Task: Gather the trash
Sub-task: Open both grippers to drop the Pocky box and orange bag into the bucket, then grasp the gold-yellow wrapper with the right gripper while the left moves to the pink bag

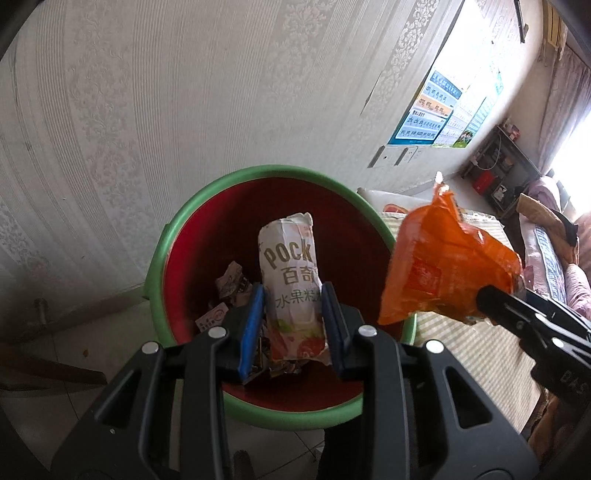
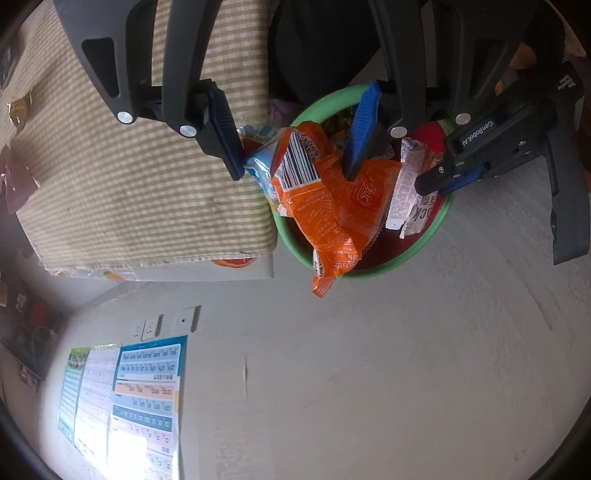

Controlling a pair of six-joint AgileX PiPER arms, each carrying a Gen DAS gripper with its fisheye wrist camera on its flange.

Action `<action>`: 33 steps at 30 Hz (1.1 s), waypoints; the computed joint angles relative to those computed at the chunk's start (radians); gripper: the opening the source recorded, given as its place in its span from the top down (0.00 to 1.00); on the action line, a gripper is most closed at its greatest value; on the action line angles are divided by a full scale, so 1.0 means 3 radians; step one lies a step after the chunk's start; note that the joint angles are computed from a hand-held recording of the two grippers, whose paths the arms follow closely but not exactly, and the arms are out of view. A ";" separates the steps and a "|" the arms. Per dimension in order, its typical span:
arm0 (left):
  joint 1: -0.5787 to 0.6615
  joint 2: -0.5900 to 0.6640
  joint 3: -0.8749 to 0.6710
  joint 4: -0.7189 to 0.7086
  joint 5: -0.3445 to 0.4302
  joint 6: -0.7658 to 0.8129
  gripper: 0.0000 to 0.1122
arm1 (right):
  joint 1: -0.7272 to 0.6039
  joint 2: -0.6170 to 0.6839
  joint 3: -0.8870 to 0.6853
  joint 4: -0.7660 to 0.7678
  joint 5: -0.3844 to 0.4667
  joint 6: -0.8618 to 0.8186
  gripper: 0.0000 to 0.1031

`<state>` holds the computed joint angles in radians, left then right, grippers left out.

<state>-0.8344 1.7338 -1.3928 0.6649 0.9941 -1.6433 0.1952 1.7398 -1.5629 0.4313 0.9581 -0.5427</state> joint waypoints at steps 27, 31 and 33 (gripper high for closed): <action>-0.0096 0.0324 -0.0538 -0.0095 0.0310 0.0234 0.46 | -0.1835 0.0564 -0.0412 -0.0306 -0.0214 0.0454 0.35; -0.0113 0.0482 -0.0796 -0.0211 0.0346 0.0377 0.46 | -0.2154 0.0885 -0.0845 -0.0492 -0.0182 0.0644 0.35; -0.0156 0.0557 -0.0948 -0.0205 0.0408 0.0417 0.45 | -0.2216 0.1041 -0.1043 -0.0540 -0.0099 0.0727 0.35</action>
